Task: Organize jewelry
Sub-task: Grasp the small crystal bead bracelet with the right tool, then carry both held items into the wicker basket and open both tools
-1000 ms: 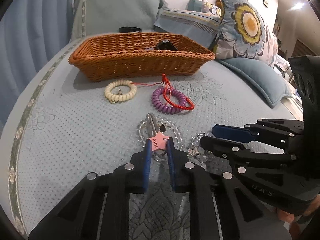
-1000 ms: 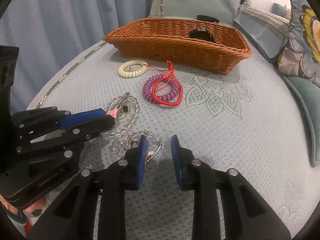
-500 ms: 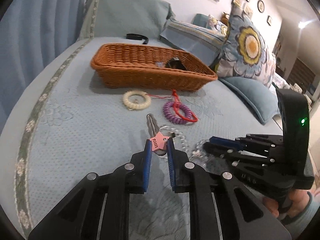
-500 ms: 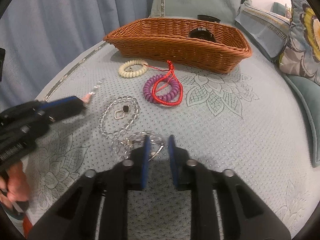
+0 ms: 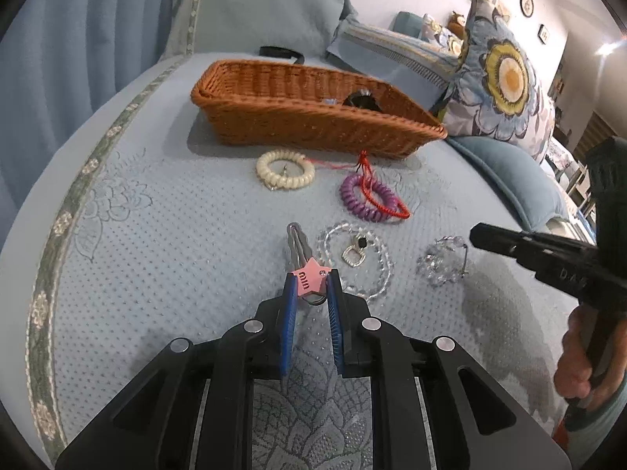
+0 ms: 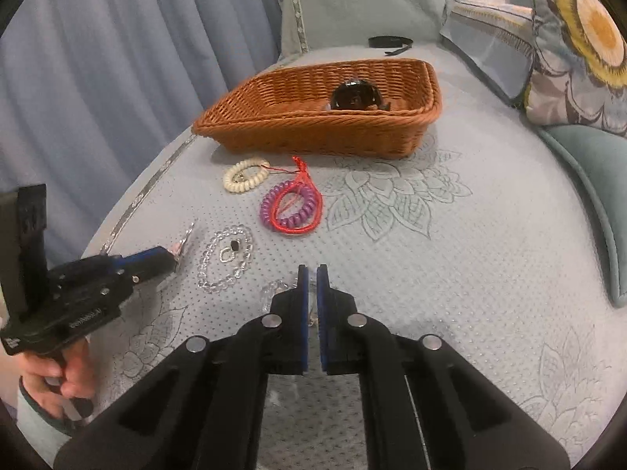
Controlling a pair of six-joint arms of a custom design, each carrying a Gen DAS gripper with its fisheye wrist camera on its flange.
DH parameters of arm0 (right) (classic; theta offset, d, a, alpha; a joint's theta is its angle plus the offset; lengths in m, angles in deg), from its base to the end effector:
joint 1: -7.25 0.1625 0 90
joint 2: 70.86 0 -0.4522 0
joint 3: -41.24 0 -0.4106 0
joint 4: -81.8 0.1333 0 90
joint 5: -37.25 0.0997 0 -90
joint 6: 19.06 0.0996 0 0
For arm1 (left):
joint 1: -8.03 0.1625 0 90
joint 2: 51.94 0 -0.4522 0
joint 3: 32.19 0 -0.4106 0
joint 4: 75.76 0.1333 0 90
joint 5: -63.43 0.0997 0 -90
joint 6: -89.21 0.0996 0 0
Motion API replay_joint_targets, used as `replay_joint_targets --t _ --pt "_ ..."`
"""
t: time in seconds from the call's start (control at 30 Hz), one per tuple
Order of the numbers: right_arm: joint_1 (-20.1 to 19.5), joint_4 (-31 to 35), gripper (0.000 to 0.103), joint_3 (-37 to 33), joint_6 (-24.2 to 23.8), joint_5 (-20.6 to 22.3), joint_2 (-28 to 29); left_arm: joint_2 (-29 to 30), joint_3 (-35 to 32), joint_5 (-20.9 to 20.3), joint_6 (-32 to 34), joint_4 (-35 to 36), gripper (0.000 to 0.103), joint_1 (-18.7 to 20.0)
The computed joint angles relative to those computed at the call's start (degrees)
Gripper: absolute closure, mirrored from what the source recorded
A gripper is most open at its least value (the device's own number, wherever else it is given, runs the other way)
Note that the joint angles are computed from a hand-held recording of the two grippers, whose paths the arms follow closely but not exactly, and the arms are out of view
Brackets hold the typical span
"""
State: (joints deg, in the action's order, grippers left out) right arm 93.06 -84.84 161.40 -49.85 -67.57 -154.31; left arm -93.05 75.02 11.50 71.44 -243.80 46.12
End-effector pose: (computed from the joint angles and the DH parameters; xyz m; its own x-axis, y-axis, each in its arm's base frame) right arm 0.0696 -0.5255 0.3565 -0.8466 -0.1902 0.4971 -0.4393 0.7770 -0.4510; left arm -0.3685 -0.5362 0.0283 -0.7931 0.3309 -0.5114 0.5544 0.7398 -0.3811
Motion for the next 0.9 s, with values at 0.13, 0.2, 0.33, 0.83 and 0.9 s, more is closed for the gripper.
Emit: replay_joint_targets --t 0.13,0.2,0.33,0.83,0.9 --pt "-1.2 5.4 0.100 -1.8 1.3 -0.2 0.6 0.6 -0.3 0.4 -0.3 0.9 0.089 0.2" --pt "-1.6 5.9 0.100 -1.9 2.1 0.6 0.2 0.5 -0.2 0.4 -0.3 0.8 0.089 0.2" --pt "-1.9 4.4 0.087 -1.3 2.3 2.1 -0.2 0.4 -0.1 0.0 -0.5 0.5 0.089 0.3" --pt "2.3 -7.6 0.102 1.5 -6.5 -6.0 5.0 0.8 -0.4 -0.2 0.1 -0.5 0.089 0.1" --pt "2.1 -8.0 0.102 1.8 -6.1 -4.7 4.2 0.6 0.2 -0.2 0.8 -2.1 0.089 -0.2"
